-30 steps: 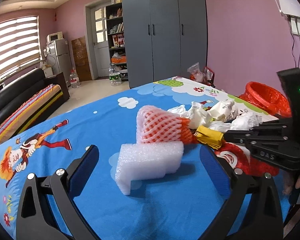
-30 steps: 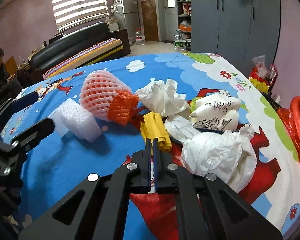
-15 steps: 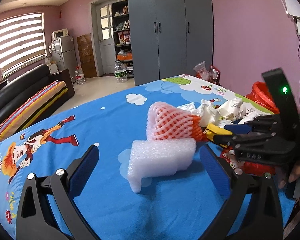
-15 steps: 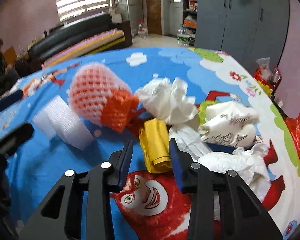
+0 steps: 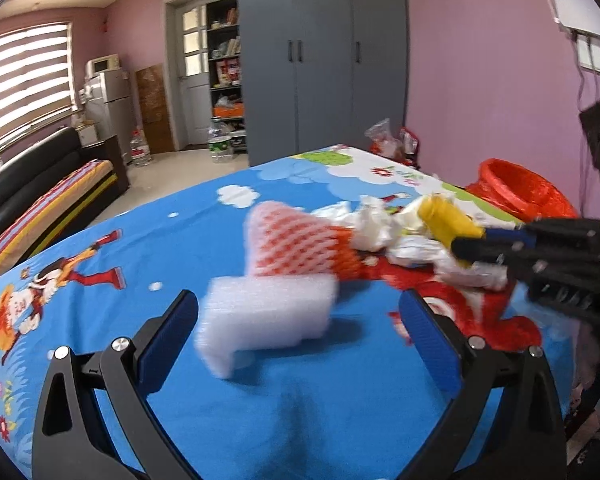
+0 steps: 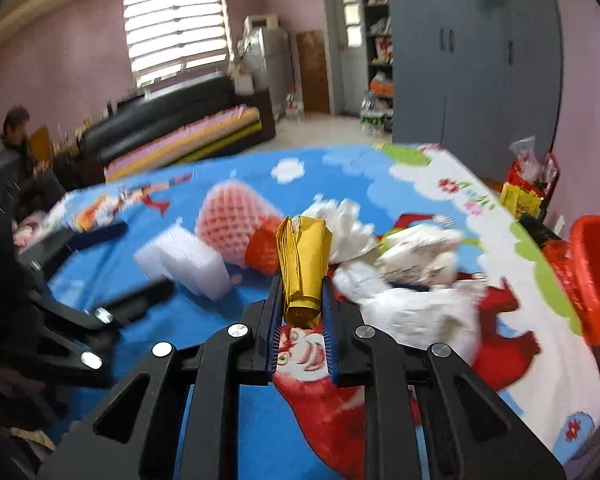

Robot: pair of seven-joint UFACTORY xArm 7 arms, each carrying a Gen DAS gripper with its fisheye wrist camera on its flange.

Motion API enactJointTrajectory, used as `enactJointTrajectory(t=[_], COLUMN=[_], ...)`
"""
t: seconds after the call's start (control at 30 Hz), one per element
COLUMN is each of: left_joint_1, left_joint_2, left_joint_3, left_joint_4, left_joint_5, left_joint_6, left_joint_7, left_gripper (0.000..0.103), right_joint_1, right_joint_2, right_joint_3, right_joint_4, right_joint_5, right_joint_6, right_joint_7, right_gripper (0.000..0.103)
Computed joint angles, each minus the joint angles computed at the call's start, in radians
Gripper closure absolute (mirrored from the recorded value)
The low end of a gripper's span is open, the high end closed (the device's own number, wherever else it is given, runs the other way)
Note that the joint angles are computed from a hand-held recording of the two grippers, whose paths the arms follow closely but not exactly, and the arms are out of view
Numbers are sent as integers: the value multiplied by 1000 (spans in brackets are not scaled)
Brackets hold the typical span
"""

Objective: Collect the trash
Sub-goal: 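Grasp the yellow wrapper with the right tool, then grasp the white tissue with the left tool while the right tool holds the yellow wrapper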

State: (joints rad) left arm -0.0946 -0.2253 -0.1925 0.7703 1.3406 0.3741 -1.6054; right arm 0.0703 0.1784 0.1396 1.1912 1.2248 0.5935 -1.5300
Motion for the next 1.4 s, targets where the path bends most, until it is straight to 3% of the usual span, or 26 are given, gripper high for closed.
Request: enactJointTrajectory(t=[0.17,0.27,0.37,0.6,0.8,0.87,1.0,1.07,1.17,1.27,1.4], left_joint_1=[-27,-62,-99,-164,-232,-232,-195,-201,-225,-240,-267], left_joint_2=[111,215,308,409,495,525,609,628,613,572,497], left_joint_3=[6,24,54,134,221,228,208,220,254,278,297], left_joint_4=[96,185,268,367,507,552,643,653,617,563,493], left_joint_5=[-56,-131,-226,-335,-313,-357,-582,-619,-619,-607,-512], left_joint_6=[-58,-65,-57,-69,-17,18,114,125,85,32,-11], left_joint_7=[21,92,160,204,203,250,475,528,545,522,453], left_gripper=[6,17,23,26,26,25,25,28,77,86,87], right_joint_1=[-25,-42,-67,-103,-120,-123,-135,-139,-143,-144,-138], right_joint_2=[-44,-33,-20,15,45,51,73,79,79,69,27], right_joint_3=[-27,-47,-61,-58,-46,-45,-42,-40,-36,-34,-36], right_joint_4=[-36,-28,-14,19,41,48,74,81,79,73,37], right_joint_5=[79,110,121,139,156,154,154,150,146,148,174], right_joint_6=[-48,-65,-54,-28,-2,3,10,11,6,4,0], right_joint_7=[-63,-58,-49,-61,-56,-53,-35,-26,-21,-17,-44], right_gripper=[85,85,85,85,85,85,85,85,85,85,85])
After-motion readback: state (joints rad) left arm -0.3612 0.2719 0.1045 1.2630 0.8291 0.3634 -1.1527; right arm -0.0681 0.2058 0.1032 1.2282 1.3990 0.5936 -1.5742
